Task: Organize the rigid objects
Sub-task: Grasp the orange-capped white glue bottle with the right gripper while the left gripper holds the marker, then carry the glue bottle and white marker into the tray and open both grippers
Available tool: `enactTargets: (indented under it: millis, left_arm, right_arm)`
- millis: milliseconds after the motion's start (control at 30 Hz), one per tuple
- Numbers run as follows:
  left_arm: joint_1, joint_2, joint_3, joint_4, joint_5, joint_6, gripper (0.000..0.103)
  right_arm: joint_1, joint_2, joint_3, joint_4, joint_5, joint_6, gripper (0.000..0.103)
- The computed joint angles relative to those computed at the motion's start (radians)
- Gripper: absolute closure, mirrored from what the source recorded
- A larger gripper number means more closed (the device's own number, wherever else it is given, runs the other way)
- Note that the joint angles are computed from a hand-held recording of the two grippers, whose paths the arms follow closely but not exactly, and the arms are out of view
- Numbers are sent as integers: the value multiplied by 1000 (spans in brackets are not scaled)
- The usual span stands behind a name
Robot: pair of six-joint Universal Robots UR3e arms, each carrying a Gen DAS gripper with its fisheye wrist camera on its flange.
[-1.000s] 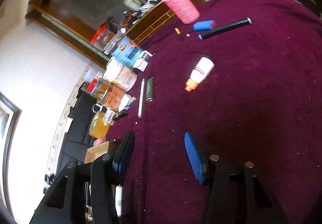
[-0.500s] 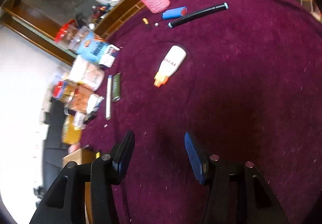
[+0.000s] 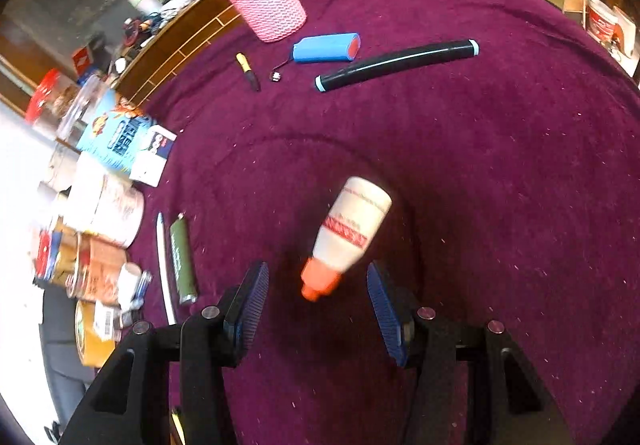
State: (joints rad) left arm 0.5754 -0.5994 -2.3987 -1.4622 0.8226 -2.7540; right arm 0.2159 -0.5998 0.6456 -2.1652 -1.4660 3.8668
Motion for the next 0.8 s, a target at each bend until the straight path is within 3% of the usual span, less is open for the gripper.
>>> enactTargets:
  millis: [133,233,367,533,700,800]
  left_arm:
    - [17,15,9,-36,0,20,91]
    - [32,40,17,-74,-2,32,91]
    - [19,48,22,-74,4,16,91]
    - [-12,55,31,-71,10,-14,91]
    - [-45,63,27,-73,24,-51,91]
    - [-1,95,48,-173,15,-9,91]
  right_arm:
    - [21,142,-284,187,-89,18,49]
    - [37,165,-338,234,-147,-1,66]
    - [28,69,-152,142,-114,-46,77]
    - [41,-99,169,-16,-81,-108,77]
    - [54,-334,610,-257,58,-171,77]
    - [62,-425,771,-362,157,-199,77]
